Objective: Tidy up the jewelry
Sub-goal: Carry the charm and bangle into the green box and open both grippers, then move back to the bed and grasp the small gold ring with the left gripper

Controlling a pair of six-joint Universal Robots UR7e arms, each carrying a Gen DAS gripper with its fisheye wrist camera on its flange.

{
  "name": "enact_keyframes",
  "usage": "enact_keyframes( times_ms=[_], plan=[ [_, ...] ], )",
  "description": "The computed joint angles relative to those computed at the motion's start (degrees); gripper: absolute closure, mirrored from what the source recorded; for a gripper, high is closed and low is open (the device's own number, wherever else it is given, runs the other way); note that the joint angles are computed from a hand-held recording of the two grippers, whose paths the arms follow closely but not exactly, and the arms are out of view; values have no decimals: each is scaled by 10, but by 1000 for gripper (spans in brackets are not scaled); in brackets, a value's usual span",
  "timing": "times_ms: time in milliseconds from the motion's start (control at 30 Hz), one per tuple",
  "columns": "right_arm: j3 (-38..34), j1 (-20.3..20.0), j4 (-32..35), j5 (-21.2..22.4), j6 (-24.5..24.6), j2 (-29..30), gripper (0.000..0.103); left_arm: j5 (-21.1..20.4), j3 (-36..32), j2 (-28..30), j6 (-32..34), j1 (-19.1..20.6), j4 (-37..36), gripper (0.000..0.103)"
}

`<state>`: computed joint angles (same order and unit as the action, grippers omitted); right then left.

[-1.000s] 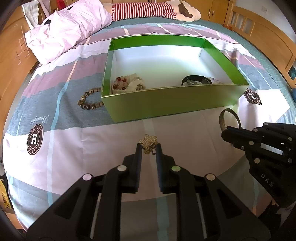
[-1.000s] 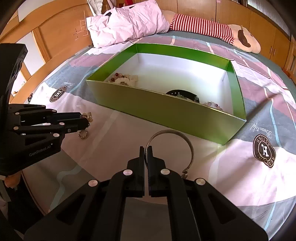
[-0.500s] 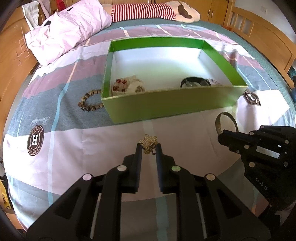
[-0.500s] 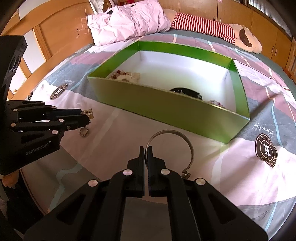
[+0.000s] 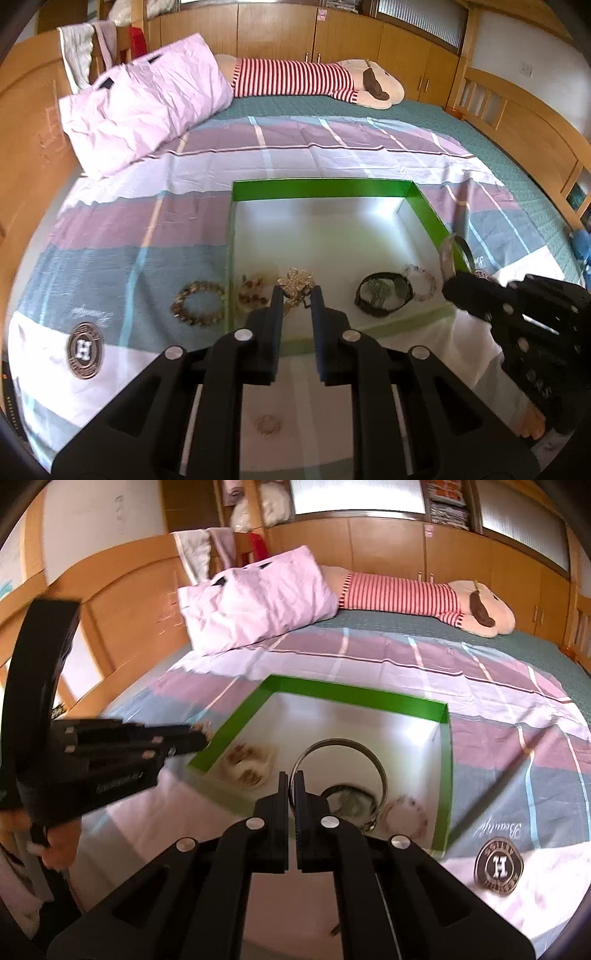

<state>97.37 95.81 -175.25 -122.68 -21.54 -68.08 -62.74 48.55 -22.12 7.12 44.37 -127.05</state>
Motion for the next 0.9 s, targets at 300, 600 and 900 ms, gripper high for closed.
enact_keyframes(
  times_ms=[300,600,900],
  plan=[
    [-23,-41,32,-17,20,29,101,5,-87,65,-21,15,64,88],
    [-24,-43,47,-24,66,19,74,22,-101,76,-31,16,81,87],
    [59,-20,78,-13,125,-70,56,-1,-22,-9,-72,16,89,67]
  ],
)
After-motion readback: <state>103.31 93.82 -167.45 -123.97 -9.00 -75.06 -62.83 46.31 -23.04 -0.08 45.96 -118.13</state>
